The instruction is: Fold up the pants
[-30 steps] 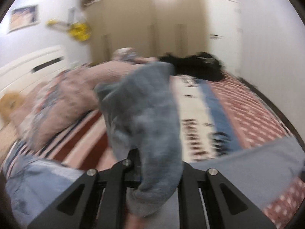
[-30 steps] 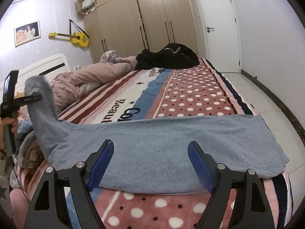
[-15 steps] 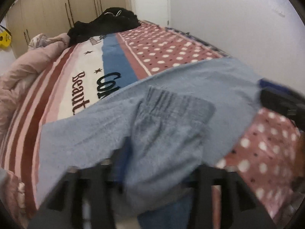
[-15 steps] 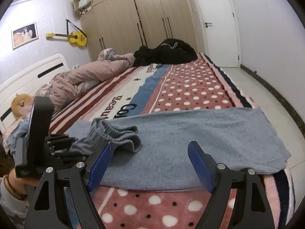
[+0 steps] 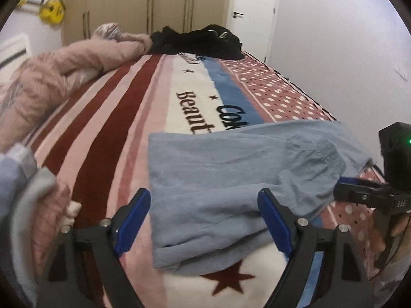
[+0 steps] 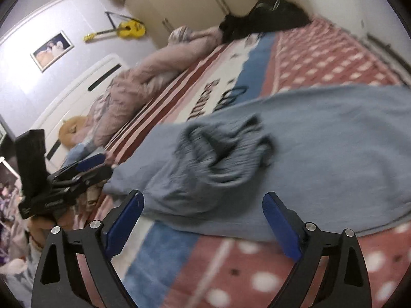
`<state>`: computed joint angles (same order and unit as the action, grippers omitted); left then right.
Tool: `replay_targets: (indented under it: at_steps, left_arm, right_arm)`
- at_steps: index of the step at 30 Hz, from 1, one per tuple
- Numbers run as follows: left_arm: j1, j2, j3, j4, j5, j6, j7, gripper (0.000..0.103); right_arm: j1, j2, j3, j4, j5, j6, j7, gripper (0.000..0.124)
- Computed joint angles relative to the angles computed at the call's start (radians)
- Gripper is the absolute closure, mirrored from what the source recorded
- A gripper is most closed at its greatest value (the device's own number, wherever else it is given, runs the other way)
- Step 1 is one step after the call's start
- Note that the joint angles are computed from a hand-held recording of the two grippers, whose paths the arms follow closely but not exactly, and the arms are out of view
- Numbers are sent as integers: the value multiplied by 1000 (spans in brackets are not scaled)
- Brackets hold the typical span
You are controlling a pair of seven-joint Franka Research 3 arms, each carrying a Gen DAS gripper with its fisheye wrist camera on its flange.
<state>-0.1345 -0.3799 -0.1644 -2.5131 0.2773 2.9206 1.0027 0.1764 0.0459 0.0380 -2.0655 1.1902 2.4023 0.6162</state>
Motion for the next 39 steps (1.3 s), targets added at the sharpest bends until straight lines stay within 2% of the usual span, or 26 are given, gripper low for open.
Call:
replay_targets:
  at_steps: [4,7,8,9,10,11,14,16,17,21,22,24,25,27,28,29,30,32,33,34,36,37,38,39]
  left_arm:
    - [-32,-1,49,-34,-44,65,46,20]
    - [-20,15,57,-33,-49,99,60,20]
    - [-28,16,70,-35,-60,105,73,20]
    - [-47,17,93,-37,-79,111,94,20]
    - [-69,13,115,-43,-101,111,117,20]
    - [-96,18,141,-43,-128,111,147,20]
    - [-160,38,194,-41,-204,118,228,20]
    - [-221,56,237,-36,-279,121,293,20]
    - [-243,67,249,-32,-312,123,319,20]
    - [-265,92,236,-15,-392,126,382,20]
    - [-245,93,210,-12,-387,126,380,20]
    - [-214,92,175,-7,-374,134,377,20]
    - [-204,88,165,-2,-368,138,375,20]
    - [-189,83,150,8,-358,147,363,20]
    - [-195,80,154,12,-360,152,366,21]
    - [-213,79,168,19,-369,156,378,21]
    - [-238,82,186,29,-383,158,395,22]
    - [-299,96,230,47,-425,159,443,39]
    - [-337,108,257,63,-458,142,479,57]
    - [-359,129,269,87,-493,104,509,68]
    - [-315,176,226,130,-481,14,488,69]
    - [-268,198,185,142,-421,-31,442,69]
    - [-256,205,173,141,-424,-42,454,69]
    - [-253,205,169,128,-445,-35,484,69]
  right_arm:
    - [23,67,22,75,-47,39,149,32]
    - [42,117,34,134,-113,123,322,32]
    - [48,125,36,142,-151,153,372,42]
    - [62,135,36,153,-222,205,425,57]
    - [87,142,24,161,-323,245,478,92]
    - [76,132,37,154,-355,260,483,96]
    - [48,99,78,137,-237,325,321,103]
    - [45,84,83,129,-195,354,248,104]
    - [49,83,76,129,-219,364,246,104]
    - [51,112,46,125,-363,392,329,104]
    - [46,126,38,130,-397,375,360,104]
    - [20,159,25,157,-448,254,412,103]
    - [10,163,28,160,-455,231,411,101]
    - [-7,135,39,129,-423,241,368,93]
    - [-9,114,39,108,-417,261,358,84]
    - [-9,86,41,81,-403,294,334,74]
    - [-10,62,41,60,-387,313,302,73]
    - [-9,28,33,35,-370,320,271,73]
    - [-9,12,29,22,-346,323,254,73]
    - [-7,5,26,17,-331,316,243,73]
    - [-1,3,17,7,-346,284,253,73]
    - [5,9,14,6,-375,282,280,73]
    - [8,14,8,-3,-423,273,322,73]
    - [6,12,7,-10,-413,264,321,73]
